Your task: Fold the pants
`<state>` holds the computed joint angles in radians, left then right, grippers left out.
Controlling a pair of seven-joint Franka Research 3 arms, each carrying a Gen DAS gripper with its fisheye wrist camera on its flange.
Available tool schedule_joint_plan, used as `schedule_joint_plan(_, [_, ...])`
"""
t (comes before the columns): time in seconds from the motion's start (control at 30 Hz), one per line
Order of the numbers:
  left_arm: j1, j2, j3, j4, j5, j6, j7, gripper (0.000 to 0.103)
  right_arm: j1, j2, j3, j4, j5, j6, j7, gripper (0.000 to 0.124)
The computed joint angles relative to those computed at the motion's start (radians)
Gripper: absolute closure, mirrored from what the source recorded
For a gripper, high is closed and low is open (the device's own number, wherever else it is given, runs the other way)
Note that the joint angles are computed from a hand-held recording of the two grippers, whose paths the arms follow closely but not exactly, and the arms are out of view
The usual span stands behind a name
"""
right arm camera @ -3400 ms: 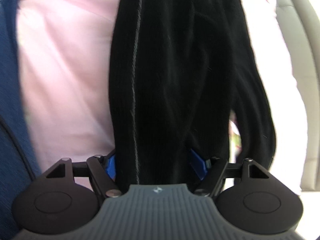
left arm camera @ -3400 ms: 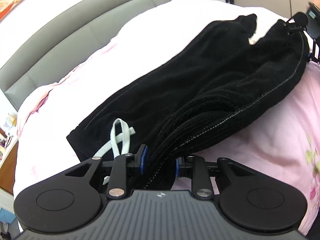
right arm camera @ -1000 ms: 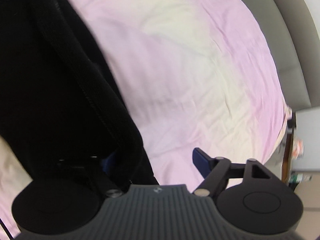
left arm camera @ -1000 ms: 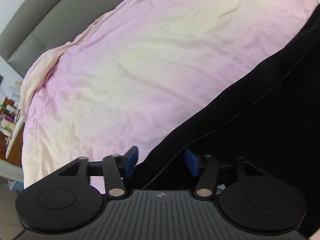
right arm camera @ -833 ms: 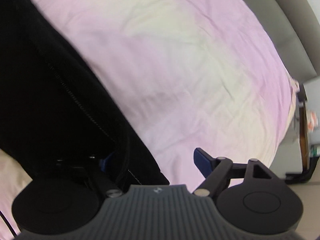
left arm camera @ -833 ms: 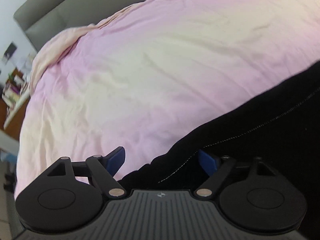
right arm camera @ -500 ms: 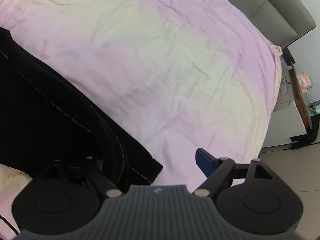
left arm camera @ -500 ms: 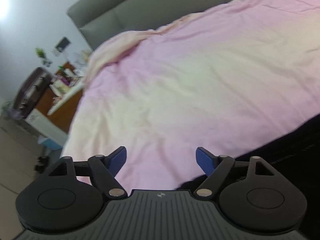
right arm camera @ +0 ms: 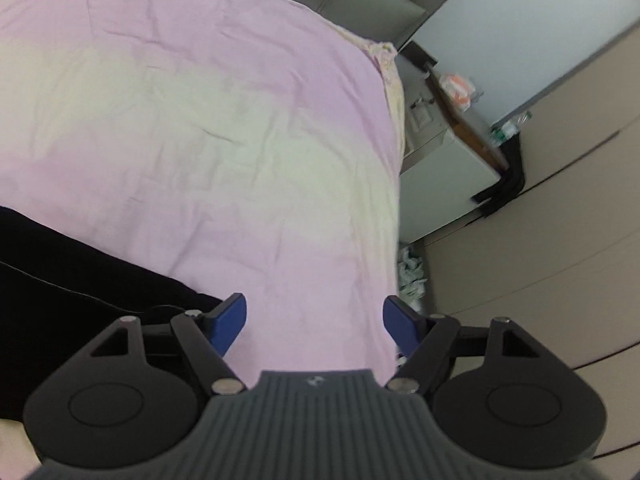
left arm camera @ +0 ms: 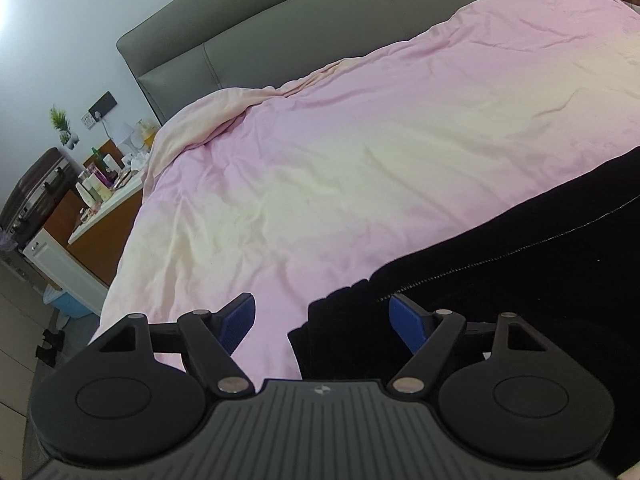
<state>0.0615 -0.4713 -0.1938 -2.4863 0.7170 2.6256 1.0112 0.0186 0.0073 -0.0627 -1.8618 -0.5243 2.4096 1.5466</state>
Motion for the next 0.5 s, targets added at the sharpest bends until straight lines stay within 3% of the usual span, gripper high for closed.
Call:
schedule_joint_plan(0.07, [-0.015,-0.032,0.013,-0.033,-0.035,0.001,-0.002,0.007,-0.012,-0.018,-0.009,-0.044,0.141,-0.003,-0.012,0.05])
schedule_joint_plan(0.17, [-0.03,-0.09,0.024,-0.087,-0.092,-0.014,-0.022,0.007,-0.028,-0.039,-0.015,-0.146,0.232,0.038,0.054,0.05])
schedule_joint_plan(0.5, [-0.093,-0.372,0.136,-0.335,-0.435,0.011,-0.142,0.004,-0.02,-0.138,-0.022,-0.55,0.847,0.362,0.139,0.05])
